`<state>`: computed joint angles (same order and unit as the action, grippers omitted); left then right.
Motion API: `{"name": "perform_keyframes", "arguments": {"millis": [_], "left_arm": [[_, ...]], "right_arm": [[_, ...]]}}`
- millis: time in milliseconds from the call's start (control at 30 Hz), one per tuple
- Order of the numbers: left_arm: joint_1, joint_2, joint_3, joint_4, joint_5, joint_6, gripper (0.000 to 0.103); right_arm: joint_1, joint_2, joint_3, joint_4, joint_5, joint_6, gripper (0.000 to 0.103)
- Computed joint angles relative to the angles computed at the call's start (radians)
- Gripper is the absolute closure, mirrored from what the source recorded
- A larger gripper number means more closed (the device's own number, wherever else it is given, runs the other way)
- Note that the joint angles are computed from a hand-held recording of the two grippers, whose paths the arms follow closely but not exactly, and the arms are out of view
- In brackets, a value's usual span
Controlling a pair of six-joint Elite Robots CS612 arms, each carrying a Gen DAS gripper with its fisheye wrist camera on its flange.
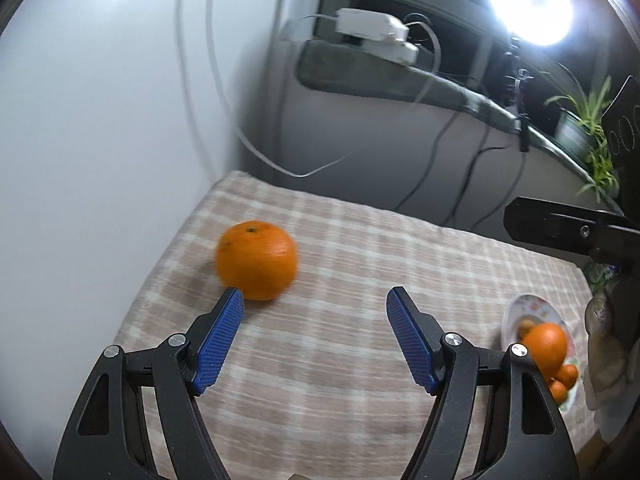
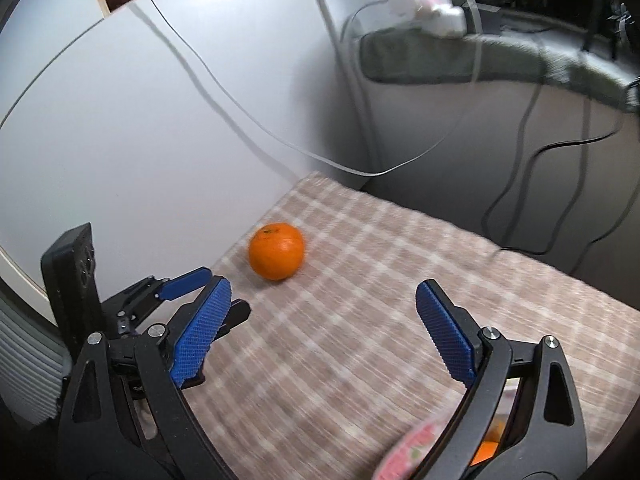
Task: Organize fruits
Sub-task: 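Move both grippers away from the plate toward the large orange, then close the right gripper around the large orange and lift it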
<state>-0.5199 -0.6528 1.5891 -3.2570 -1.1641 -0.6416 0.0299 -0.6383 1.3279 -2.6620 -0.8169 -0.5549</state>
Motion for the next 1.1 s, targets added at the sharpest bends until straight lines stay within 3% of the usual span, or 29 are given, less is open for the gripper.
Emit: {"name": "perform_keyframes", "arguments": {"millis": [333, 900, 1100], "left_arm": [[0.034, 0.030, -0.023, 0.006, -0.053, -0.026, 0.029], [0.079, 0.077, -0.080, 0.021, -0.160, -0.092, 0.029], [0.090, 0.093, -0.094, 0.003, -0.188, -0.137, 0.029]], "right_arm": [[0.053, 0.075, -0.134, 0.215, 0.004, -0.017, 0.007], [0.106, 0.186, -0.326, 0.427, 0.008, 0.010, 0.007], [0.115, 0.215, -0.366, 0.444, 0.004, 0.049, 0.011]]}}
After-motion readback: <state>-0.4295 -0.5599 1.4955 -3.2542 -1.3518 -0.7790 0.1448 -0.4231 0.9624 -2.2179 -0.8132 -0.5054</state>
